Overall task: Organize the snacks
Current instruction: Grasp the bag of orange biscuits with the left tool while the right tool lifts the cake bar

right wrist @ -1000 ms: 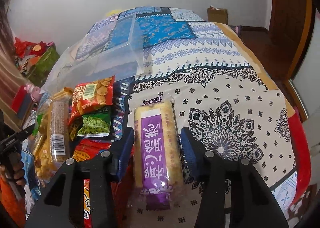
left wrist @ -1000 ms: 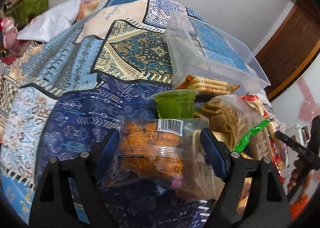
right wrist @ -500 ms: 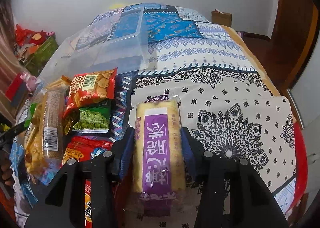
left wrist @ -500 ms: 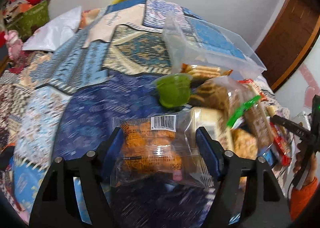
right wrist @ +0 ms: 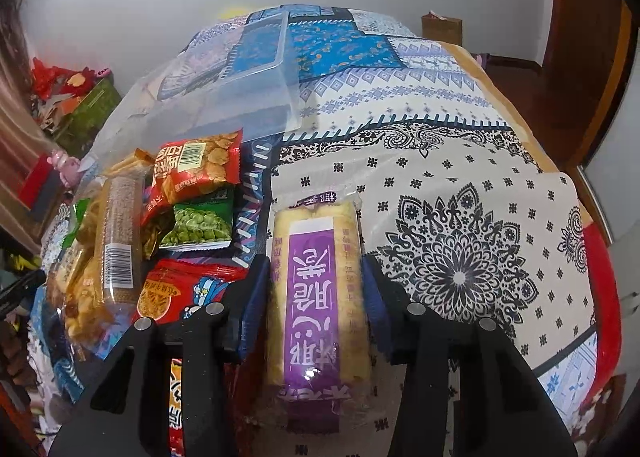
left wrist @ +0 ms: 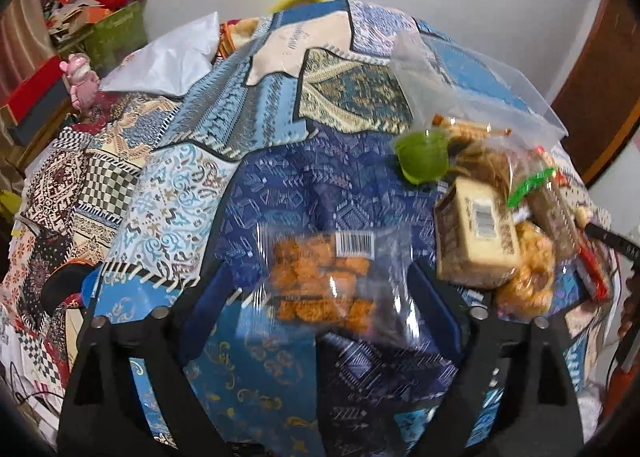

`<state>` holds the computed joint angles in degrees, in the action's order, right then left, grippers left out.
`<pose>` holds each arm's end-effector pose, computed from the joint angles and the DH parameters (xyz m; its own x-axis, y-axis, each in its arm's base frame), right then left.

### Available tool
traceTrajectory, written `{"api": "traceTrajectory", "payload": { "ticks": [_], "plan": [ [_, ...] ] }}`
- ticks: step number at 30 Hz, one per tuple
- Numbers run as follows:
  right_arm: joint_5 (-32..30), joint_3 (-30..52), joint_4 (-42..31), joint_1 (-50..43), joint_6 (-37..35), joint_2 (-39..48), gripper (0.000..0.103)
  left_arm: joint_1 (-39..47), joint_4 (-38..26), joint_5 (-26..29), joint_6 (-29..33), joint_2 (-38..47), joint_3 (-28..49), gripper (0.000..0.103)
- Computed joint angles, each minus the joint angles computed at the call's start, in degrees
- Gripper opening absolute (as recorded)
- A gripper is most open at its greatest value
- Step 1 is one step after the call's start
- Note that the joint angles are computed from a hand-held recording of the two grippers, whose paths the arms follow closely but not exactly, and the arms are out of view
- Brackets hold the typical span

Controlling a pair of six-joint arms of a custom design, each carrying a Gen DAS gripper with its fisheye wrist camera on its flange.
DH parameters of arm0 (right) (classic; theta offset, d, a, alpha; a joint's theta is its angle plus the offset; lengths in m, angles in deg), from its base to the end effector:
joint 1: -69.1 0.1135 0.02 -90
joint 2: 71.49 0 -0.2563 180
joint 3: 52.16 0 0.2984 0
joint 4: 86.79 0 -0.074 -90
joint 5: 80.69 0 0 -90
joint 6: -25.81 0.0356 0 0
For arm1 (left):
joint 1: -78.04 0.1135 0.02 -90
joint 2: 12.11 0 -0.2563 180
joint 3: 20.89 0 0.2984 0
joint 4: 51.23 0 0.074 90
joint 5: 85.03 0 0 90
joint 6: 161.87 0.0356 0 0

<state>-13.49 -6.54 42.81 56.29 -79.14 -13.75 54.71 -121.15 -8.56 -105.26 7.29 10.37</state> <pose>0.2217 -0.0363 0.1728 -0.8436 -0.0521 -0.5345 -0.1942 0.9575 0.2131 0.1206 -0.0429 0.1678 -0.8000 -0.2377 -0.5510 -0.2022 0.9713 -0.1254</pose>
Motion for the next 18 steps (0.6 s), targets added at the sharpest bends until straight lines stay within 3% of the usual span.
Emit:
{"api": "traceTrajectory", "payload": {
  "ticks": [6,9,12,18],
  "plan": [
    [0.2,0.4,-0.9,-0.3,-1.3,0.1,0.043,9.7,9.8,11.6,3.5,6.6,-4.1,0.090],
    [0.8,1.0,-1.1,0.1,-1.3,0.6,0.043,8.3,14.5,9.9,3.7,10.3,-4.1,0.087],
    [3.3,1.2,0.0,1.6,-1.4,1.3,0.052,6.1,17.3,8.2,3.5,13.5,-3.6,0.077],
    [8.1,0.4,4.2,6.1,-1.4,2.6,0.053,4.7,13.8,4.7,2.2,9.2,-3.0,0.056]
  ]
}}
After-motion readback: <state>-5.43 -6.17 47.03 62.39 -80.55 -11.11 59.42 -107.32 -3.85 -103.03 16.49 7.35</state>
